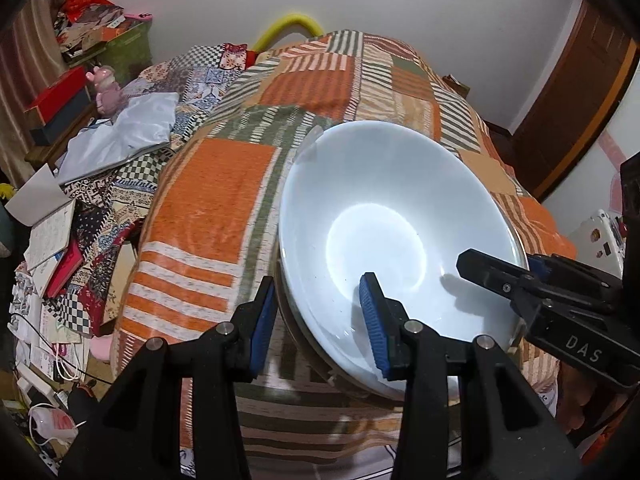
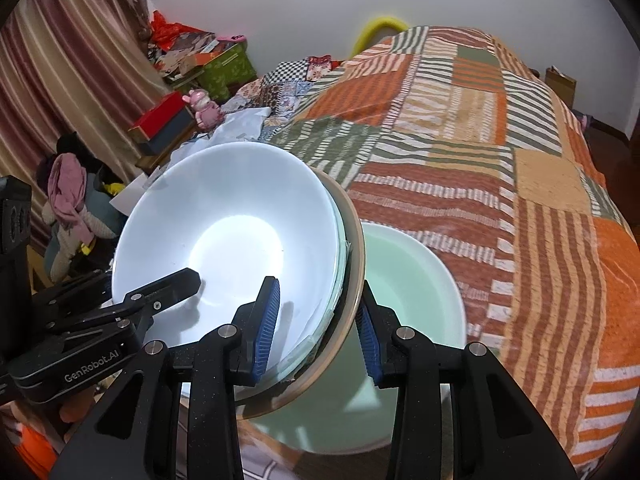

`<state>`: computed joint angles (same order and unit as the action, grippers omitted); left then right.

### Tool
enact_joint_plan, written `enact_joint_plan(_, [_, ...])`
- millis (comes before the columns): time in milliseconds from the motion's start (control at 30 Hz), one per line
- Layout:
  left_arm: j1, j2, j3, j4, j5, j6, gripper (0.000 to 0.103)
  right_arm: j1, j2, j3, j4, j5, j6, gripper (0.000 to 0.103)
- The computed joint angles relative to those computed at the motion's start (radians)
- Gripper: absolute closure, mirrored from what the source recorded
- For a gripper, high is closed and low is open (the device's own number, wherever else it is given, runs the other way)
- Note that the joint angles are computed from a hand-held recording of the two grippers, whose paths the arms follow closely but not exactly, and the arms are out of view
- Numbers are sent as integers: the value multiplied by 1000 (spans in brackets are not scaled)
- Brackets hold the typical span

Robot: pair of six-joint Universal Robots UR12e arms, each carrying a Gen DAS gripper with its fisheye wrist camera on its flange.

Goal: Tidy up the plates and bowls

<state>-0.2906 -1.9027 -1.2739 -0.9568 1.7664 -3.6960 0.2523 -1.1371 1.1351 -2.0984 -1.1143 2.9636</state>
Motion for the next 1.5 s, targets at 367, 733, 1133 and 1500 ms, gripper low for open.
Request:
enact_joint_plan(367, [15, -11, -25, 109, -62, -4, 72, -14, 11, -3, -12, -33, 6, 76])
enact_joint_plan(733, [-19, -40, 13, 123, -2, 52, 72, -27, 3, 23, 5, -26, 23, 75])
enact_joint_plan(1133, [-9, -35, 6, 115, -20, 49, 72, -26, -15, 46, -43, -60, 5, 70])
enact_joint_plan(1500, [-17, 14, -32, 223, 16, 40, 69, -37, -76, 96, -187, -36, 26, 64])
